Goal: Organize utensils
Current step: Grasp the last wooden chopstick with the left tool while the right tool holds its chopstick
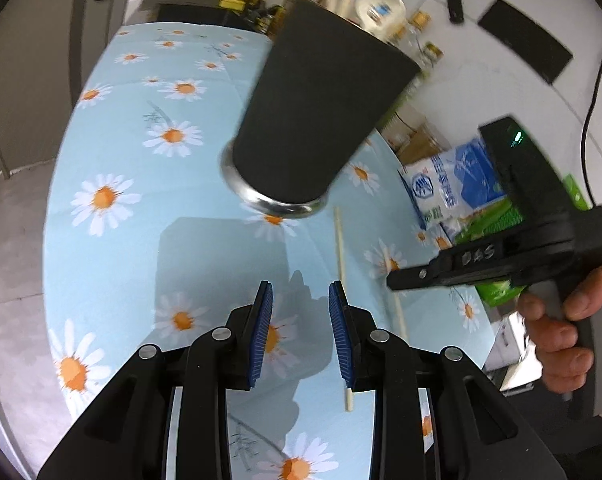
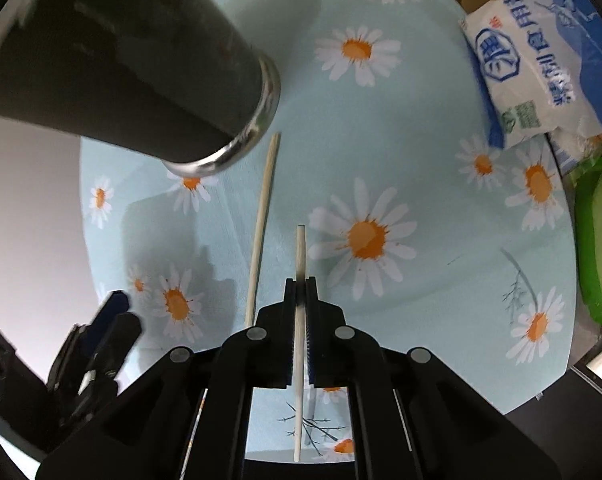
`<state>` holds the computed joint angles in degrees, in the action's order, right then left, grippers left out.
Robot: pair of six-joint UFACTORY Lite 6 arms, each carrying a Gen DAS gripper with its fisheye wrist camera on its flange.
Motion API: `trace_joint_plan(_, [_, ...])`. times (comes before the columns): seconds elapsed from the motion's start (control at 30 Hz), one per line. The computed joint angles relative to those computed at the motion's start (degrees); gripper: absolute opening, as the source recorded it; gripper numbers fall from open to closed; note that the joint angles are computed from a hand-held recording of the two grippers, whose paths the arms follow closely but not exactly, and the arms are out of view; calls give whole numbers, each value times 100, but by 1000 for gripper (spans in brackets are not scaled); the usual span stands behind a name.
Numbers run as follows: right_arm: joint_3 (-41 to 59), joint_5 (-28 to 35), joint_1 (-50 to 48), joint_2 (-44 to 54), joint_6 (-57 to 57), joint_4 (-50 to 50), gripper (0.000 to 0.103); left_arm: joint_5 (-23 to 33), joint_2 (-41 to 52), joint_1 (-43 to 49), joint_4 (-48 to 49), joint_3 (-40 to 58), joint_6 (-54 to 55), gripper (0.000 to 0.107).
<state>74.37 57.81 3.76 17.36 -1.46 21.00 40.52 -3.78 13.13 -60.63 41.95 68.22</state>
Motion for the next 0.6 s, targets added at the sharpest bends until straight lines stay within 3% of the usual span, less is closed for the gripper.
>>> trace_joint_plan(0.37, [523,676,-1371,77,-1759,724,5,-605,1029,-1778,1969,1315,-2529,28])
trace_joint_plan(0.6, [807,1208,-2177,372,-2682,917,5,-683,1874,-2550,3450,2146,-4135,28])
